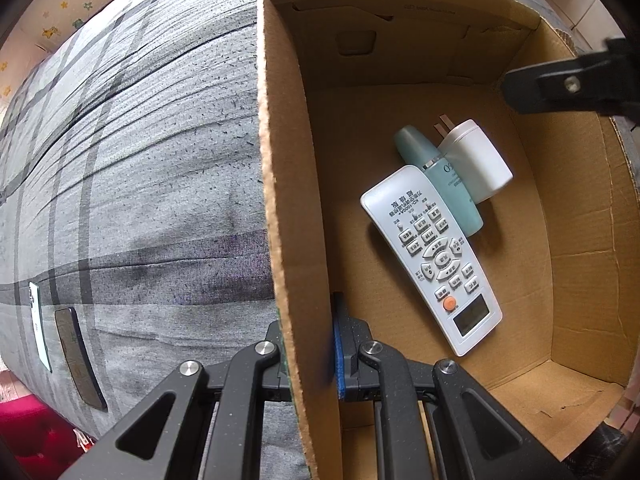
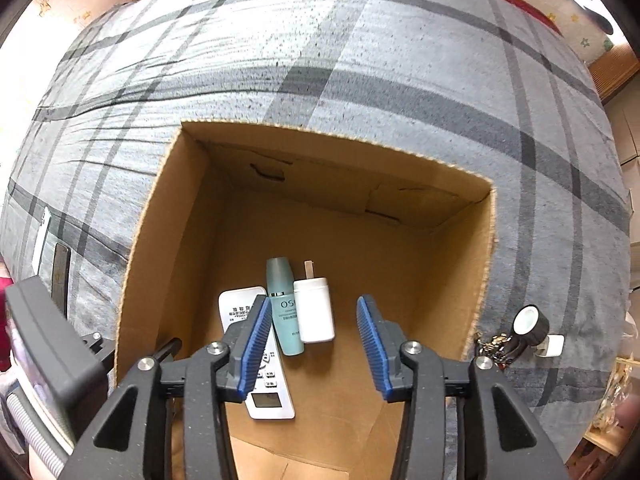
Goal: Organize rigid objects
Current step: 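Lower the charger beside the bottle and open the right gripper, then move the right gripper to the white plug adapter and grasp it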
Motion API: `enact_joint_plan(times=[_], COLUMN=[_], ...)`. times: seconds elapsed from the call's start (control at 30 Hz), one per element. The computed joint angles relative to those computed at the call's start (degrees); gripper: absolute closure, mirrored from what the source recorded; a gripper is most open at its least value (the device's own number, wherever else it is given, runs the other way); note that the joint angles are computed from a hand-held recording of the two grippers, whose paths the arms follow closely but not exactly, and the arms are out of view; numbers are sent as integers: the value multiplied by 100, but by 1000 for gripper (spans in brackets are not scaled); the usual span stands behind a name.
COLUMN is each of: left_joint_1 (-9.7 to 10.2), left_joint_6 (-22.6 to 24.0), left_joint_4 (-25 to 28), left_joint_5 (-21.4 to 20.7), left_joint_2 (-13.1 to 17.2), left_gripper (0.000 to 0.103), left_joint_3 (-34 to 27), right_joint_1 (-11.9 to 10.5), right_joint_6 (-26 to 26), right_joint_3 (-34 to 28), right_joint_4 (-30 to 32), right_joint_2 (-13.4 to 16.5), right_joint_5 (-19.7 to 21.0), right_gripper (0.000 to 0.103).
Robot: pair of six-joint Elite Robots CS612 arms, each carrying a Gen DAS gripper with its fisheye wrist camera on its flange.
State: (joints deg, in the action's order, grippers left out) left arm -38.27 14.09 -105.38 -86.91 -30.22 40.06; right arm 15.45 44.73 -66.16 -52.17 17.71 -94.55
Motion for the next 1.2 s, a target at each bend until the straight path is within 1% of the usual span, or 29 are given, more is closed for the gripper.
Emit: enact_joint_plan(times=[0.13,0.2,0.33,0.47,0.57,0.63,0.7,0.8,1.03,1.2], left_joint_1=[-6,-10,-12,-18,-18,-22,-24,-25,-35,-38], left_joint_6=[-4,11,18,25,41,40,34,37,51,48], left_joint_4=[-9,-13,6,6,-1,-14,-10,-12,-10,33], left_joint_5=[13,24,33,55,64,68,71,75,94,103], left_joint_2=[-12,-16,-6,-6,-5,-10,-8,-11,-11,5], left_gripper=[91,91,91,91,91,91,91,91,91,91], left_joint_3=[19,26,2,1,3,19,18,24,27,-9], right_joint_1=[27,38,47,46,44,41,22,-14,-103,-210], right_joint_6=[88,136,252,298,371,406,457,495,742,1038], right_joint_3=[-12,-78,-252,-461,-629,-741,-880,-1069,-1565,-1982], right_joint_4=[68,139,263,346,417,460,528,646,1231,1824], right_joint_2=[-76,-92,-92,-69,-44,-28,3,59,230,402], right_joint_5=[-38,-117,-248,-368,-479,-552,-569,-563,-730,-792], right_gripper=[49,42,40,25,17,15,9,3,1,1])
